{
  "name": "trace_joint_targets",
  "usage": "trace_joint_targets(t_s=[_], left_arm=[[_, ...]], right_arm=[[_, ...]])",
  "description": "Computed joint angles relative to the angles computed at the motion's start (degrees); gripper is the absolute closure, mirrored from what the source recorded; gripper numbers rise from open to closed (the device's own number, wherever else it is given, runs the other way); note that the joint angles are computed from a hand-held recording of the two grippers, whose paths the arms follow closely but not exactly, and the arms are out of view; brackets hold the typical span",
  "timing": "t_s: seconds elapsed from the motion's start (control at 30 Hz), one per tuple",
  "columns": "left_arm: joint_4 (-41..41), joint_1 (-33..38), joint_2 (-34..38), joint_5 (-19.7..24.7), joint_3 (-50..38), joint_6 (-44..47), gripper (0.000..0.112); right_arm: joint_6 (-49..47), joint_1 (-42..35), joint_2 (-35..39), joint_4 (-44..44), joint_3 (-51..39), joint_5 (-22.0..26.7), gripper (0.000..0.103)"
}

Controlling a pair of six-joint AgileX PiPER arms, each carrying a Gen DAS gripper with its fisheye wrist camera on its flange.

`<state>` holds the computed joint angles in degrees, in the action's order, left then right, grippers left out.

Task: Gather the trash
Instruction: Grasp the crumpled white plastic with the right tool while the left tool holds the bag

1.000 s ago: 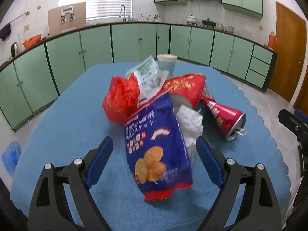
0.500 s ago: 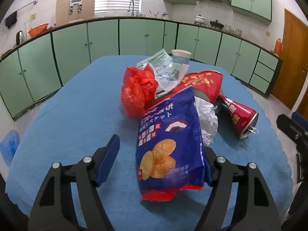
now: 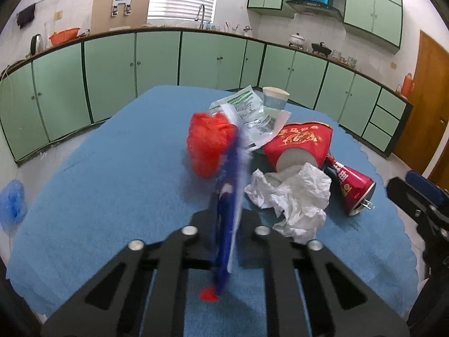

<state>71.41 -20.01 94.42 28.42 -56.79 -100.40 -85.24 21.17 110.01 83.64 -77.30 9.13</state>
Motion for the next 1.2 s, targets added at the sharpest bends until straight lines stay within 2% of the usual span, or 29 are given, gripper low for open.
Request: trace_joint_targets(t_s=[0.2, 0.4, 0.67, 0.73, 0.87, 0.9, 0.93, 1.07, 1.2], left_arm=[[1.66, -0.12, -3.15, 1.01, 1.51, -1.13, 0.110], [3.29, -0.90, -3.96, 3.63, 2.39, -0.16, 0.111], [3.13, 1.63, -3.58, 2.90, 4.33, 0.68, 0.111], [3.24, 2.43, -3.48, 1.87, 4.68, 0.70, 0.111], [3.57, 2.95, -3.12, 0.92, 4.85, 0.27, 0.111], [3.59, 2.56, -2.96, 1.22, 4.75, 0.01, 0.111], [3.81, 2.36, -2.93, 1.36, 4.82, -0.39, 0.111], [3.75, 2.55, -2.86, 1.18, 4.58, -0.33, 0.111], [4.47, 1.75, -3.57, 2.08, 4.58, -0.83, 0.111]], right_arm=[[6.25, 1.85, 2.15, -5.96, -3.02, 2.15, 0.048], [23.07, 3.90, 5.94, -22.59, -8.16, 3.53, 0.056], [42.43, 5.63, 10.07, -41.39, -13.50, 3.90, 0.061], [49.40, 6.08, 11.63, -48.43, -16.05, 5.46, 0.065], [56.76, 6.25, 14.47, -55.36, -20.53, 9.47, 0.071], [57.04, 6.12, 15.00, -55.54, -21.58, 10.69, 0.079], [56.58, 5.98, 15.33, -54.86, -22.02, 11.46, 0.082], [53.08, 5.53, 14.73, -51.93, -21.18, 11.75, 0.090], [46.61, 4.80, 12.55, -45.44, -18.67, 11.79, 0.092]])
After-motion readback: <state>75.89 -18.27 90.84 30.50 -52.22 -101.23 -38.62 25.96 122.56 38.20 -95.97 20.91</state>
